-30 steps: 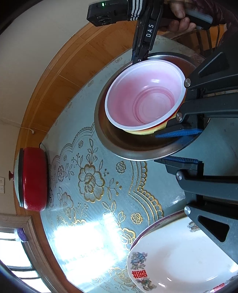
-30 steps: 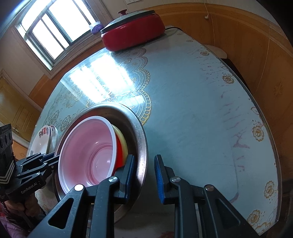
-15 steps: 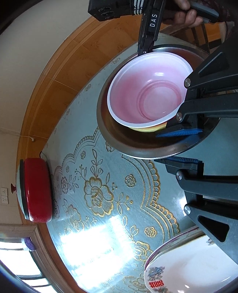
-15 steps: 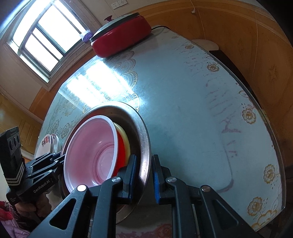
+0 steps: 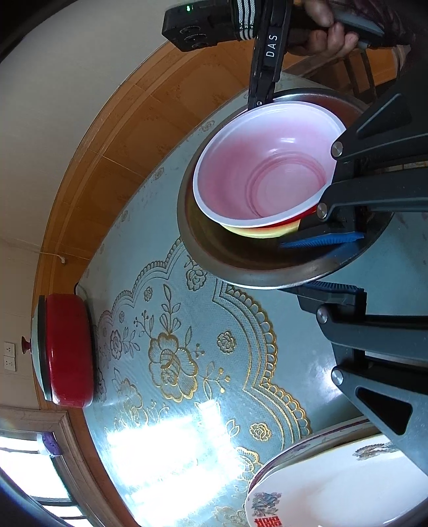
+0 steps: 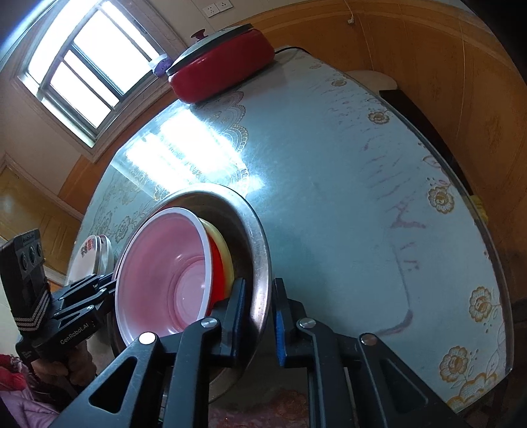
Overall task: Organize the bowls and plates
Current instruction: 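Lift the steel bowl with nested bowls and carry it over the plate stack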
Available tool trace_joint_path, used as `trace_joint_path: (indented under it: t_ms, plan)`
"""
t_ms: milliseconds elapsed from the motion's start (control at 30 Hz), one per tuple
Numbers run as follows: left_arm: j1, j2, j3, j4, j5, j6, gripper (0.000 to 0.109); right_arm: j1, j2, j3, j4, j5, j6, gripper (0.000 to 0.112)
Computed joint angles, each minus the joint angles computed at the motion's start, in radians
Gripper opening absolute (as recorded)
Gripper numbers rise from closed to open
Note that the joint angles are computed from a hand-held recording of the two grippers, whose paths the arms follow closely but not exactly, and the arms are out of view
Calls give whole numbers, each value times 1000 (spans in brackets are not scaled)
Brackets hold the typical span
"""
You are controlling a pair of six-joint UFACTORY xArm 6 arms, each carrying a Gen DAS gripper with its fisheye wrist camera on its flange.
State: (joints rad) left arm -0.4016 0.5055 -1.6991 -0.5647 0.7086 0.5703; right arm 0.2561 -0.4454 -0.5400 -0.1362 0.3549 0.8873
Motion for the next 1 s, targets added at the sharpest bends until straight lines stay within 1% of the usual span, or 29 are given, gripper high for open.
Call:
trace_joint_path:
  t_ms: [67, 167, 200, 267, 333, 400, 500, 567, 633, 900, 1000]
  plan:
    - [-3, -7, 12, 3, -15, -9, 19, -1, -1, 6, 33, -13, -36, 16]
    - [2, -14, 22, -33, -2, -14, 18, -2, -3, 19, 108, -41, -108, 14]
    - [3, -21, 33, -44, -3, -14, 17, 0, -4, 22, 115, -49, -119, 10]
    - [0, -45, 69, -49, -22, -15, 17, 4, -3, 17, 90, -42, -110, 10]
    - [0, -63, 97, -66, -31, -2, 18, 6, -2, 17, 99, -43, -124, 10]
    - [1, -71, 104, -67, -27, -7, 18, 12, -12, 23, 82, -38, -104, 10]
    - [-6, -78, 107, -66, -46, 8, 16, 13, -19, 28, 30, -27, -41, 10]
    - [-6, -74, 95, -76, -37, 27, 16, 12, -23, 35, 28, -29, -23, 10]
    - [1, -64, 76, -84, -11, 30, 16, 11, -18, 31, 38, -30, -11, 10]
    - [44, -47, -4, -150, 102, 84, 13, 45, -15, -4, -46, 6, 146, 11]
    - [63, -36, -43, -144, 143, 99, 13, 65, 5, -29, -120, 2, 249, 11]
